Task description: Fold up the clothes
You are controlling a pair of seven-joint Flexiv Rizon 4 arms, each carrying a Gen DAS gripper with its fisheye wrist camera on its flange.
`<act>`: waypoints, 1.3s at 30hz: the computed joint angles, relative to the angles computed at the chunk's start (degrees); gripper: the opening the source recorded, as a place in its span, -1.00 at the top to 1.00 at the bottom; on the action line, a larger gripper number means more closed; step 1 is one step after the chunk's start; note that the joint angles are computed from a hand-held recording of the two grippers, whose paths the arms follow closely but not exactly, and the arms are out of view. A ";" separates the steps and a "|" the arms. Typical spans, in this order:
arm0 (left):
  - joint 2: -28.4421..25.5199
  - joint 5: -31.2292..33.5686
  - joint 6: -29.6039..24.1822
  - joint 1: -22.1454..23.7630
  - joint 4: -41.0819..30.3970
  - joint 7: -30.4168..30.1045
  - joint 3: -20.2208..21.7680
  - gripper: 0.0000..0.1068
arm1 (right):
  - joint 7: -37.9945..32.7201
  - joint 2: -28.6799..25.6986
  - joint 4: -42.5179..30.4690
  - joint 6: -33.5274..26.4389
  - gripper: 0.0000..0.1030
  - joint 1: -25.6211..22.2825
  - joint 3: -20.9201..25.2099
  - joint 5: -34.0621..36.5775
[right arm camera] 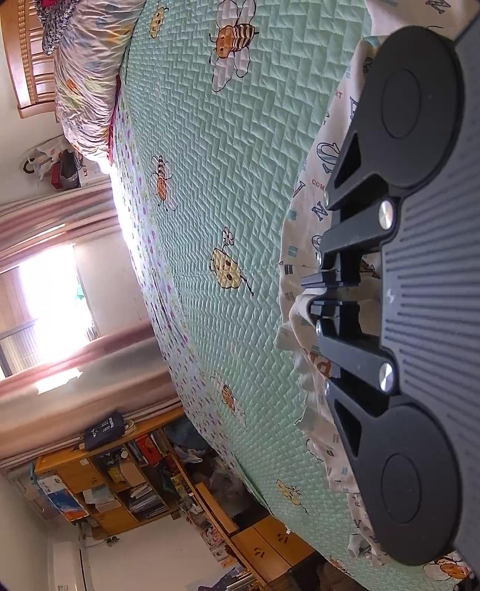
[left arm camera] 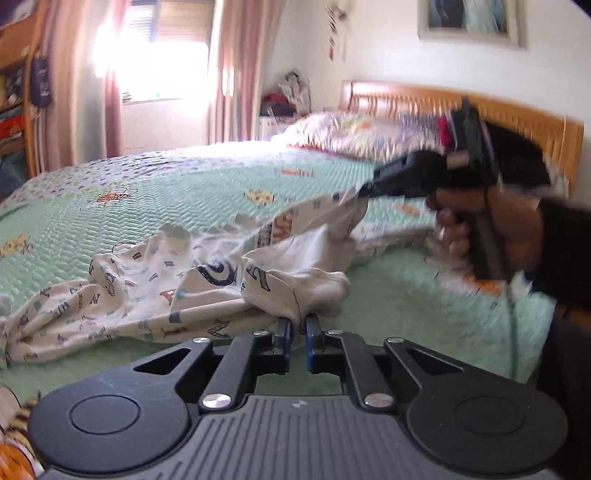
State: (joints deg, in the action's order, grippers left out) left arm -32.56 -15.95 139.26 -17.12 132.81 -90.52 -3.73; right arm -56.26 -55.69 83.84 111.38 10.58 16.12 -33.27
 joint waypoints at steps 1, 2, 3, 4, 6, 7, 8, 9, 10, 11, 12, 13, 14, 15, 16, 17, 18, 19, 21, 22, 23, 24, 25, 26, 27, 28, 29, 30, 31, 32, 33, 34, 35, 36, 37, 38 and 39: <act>0.35 -0.30 2.69 -0.03 0.94 -2.13 -0.23 0.89 | 0.08 0.07 -0.11 0.10 0.83 -0.34 0.46 -0.19; 0.84 -0.55 5.62 0.11 1.98 -4.59 -0.45 0.92 | 0.21 0.19 -0.17 0.26 0.83 -0.73 1.01 -0.49; 1.49 -0.85 8.88 0.36 3.14 -7.47 -0.65 0.99 | 0.44 0.32 -0.25 0.44 0.83 -1.43 1.95 -1.15; 2.47 -1.88 12.85 0.34 4.62 -10.75 -0.73 0.99 | 0.67 0.50 -0.19 0.76 0.83 -2.20 2.92 -1.99; 4.96 -5.25 19.03 -0.45 7.48 -15.12 -0.57 0.99 | 1.15 1.07 0.28 1.64 0.82 -3.70 4.53 -4.16; 6.40 -7.22 20.55 -1.12 8.74 -15.58 -0.43 0.99 | 1.55 1.32 0.56 2.07 0.82 -4.55 5.36 -5.52; 7.76 -8.84 21.18 -1.59 9.89 -15.76 -0.42 0.99 | 2.28 1.39 0.95 2.41 0.82 -5.63 6.42 -7.06; 8.71 -10.37 20.85 -2.08 10.85 -15.37 -0.49 0.98 | 3.45 1.12 1.38 1.84 0.79 -6.88 7.67 -8.99; 9.09 -12.29 20.27 -2.75 11.57 -14.85 -0.63 0.98 | 4.61 0.69 1.80 0.85 0.74 -8.21 9.10 -11.01; 9.00 -13.93 19.42 -3.11 12.20 -15.55 -0.98 0.98 | 5.54 0.16 2.18 -0.29 0.72 -9.65 10.77 -12.93; 8.48 -14.22 18.75 -2.85 12.86 -17.80 -1.35 0.98 | 6.17 -0.46 2.54 -1.62 0.72 -11.18 12.69 -14.69; 7.65 -14.19 18.64 -2.74 13.37 -19.77 -1.45 0.98 | 6.59 -0.60 3.34 -3.19 0.72 -11.85 13.54 -15.05; 6.81 -14.75 18.72 -3.10 13.77 -20.95 -1.44 0.98 | 6.69 -0.94 4.28 -5.46 0.72 -12.91 15.02 -15.26; 6.04 -15.17 18.80 -3.36 14.30 -22.37 -1.45 0.98 | 6.44 -1.20 5.62 -6.87 0.72 -13.87 16.25 -14.91; 5.54 -15.36 18.85 -3.54 14.89 -23.88 -1.46 0.98 | 6.10 -1.44 7.03 -7.92 0.72 -14.72 17.28 -14.36; 5.35 -15.58 18.84 -3.79 15.34 -24.87 -1.38 0.98 | 5.60 -1.10 8.44 -7.90 0.72 -14.68 16.88 -13.41; 5.38 -15.80 18.89 -4.10 15.71 -25.26 -1.14 0.98 | 4.92 -0.39 10.00 -7.38 0.72 -14.17 15.76 -12.35; 5.60 -15.74 19.03 -4.30 15.95 -25.25 -0.82 0.98 | 4.16 0.06 11.19 -7.50 0.72 -14.12 15.40 -11.62; 6.47 -16.56 19.49 -5.12 16.02 -24.17 -0.33 0.98 | 2.28 -0.75 12.19 -8.72 0.62 -16.60 18.44 -11.63; 6.97 -17.06 19.65 -5.48 15.95 -23.48 -0.20 0.98 | 1.29 -1.17 12.49 -8.93 0.36 -17.88 20.00 -11.55; 7.47 -17.38 19.88 -5.70 15.76 -22.85 -0.11 0.98 | 0.49 -1.08 12.91 -8.24 0.22 -18.48 20.53 -10.94; 7.90 -17.71 20.33 -5.96 15.54 -22.23 -0.06 0.98 | -0.64 -1.02 13.40 -6.87 0.00 -19.04 20.86 -10.42; 8.31 -18.10 20.84 -6.24 15.30 -21.58 -0.07 0.98 | -1.87 -1.10 13.87 -5.41 -0.16 -19.73 21.32 -10.12; 8.71 -18.56 21.21 -6.55 15.05 -20.68 -0.13 0.98 | -2.69 -1.24 14.30 -3.90 -0.20 -20.47 21.72 -10.30; 8.97 -19.31 21.20 -6.95 14.76 -19.36 -0.27 0.97 | -3.21 -0.75 14.94 -2.44 -0.21 -20.33 20.63 -10.32; 9.10 -20.28 20.94 -7.40 14.45 -17.86 -0.45 0.96 | -3.24 0.22 15.60 -1.98 -0.21 -19.31 18.57 -10.08; 9.11 -21.41 20.40 -7.88 14.18 -16.36 -0.71 0.96 | -3.23 1.25 16.25 -1.91 -0.21 -18.02 16.35 -9.68; 8.94 -22.85 19.53 -8.42 13.98 -14.89 -1.03 0.95 | -3.37 1.90 16.91 -2.41 -0.21 -16.98 14.60 -9.66; 8.55 -24.79 18.69 -9.19 13.91 -13.50 -1.38 0.95 | -3.85 2.35 17.52 -2.53 -0.20 -15.80 12.94 -9.41; 8.03 -27.14 17.88 -10.15 13.90 -12.14 -1.74 0.94 | -4.90 3.15 18.26 -0.53 -0.20 -13.14 9.73 -7.69; 7.53 -28.73 17.14 -10.81 14.08 -11.37 -2.02 0.94 | -6.16 3.89 19.02 2.07 -0.19 -9.97 6.08 -5.50; 7.05 -29.54 16.46 -11.19 14.47 -11.20 -2.20 0.94 | -6.72 4.02 19.12 3.77 -0.20 -8.04 4.05 -4.18; 6.65 -30.66 15.66 -11.71 14.77 -10.68 -2.34 0.89 | -6.99 3.93 18.98 5.16 -0.20 -6.57 2.60 -3.20; 6.32 -32.10 14.76 -12.39 15.00 -9.79 -2.45 0.88 | -6.59 3.39 18.31 5.85 -0.20 -6.09 2.19 -3.12; 6.01 -32.89 14.01 -12.80 15.27 -9.53 -2.53 0.88 | -5.77 2.50 17.05 6.00 -0.18 -6.14 2.29 -3.65; 5.74 -32.98 13.41 -12.94 15.60 -9.92 -2.56 0.88 | -4.87 1.76 15.87 5.98 -0.15 -6.02 2.23 -3.96; 5.47 -32.64 13.03 -12.95 16.00 -10.63 -2.48 0.88 | -3.89 1.05 14.78 5.66 -0.01 -6.16 2.45 -4.68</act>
State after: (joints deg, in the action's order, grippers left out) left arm -27.09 -48.59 152.29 -30.06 148.81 -101.15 -6.21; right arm -60.15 -54.64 98.61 117.04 4.42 18.57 -37.95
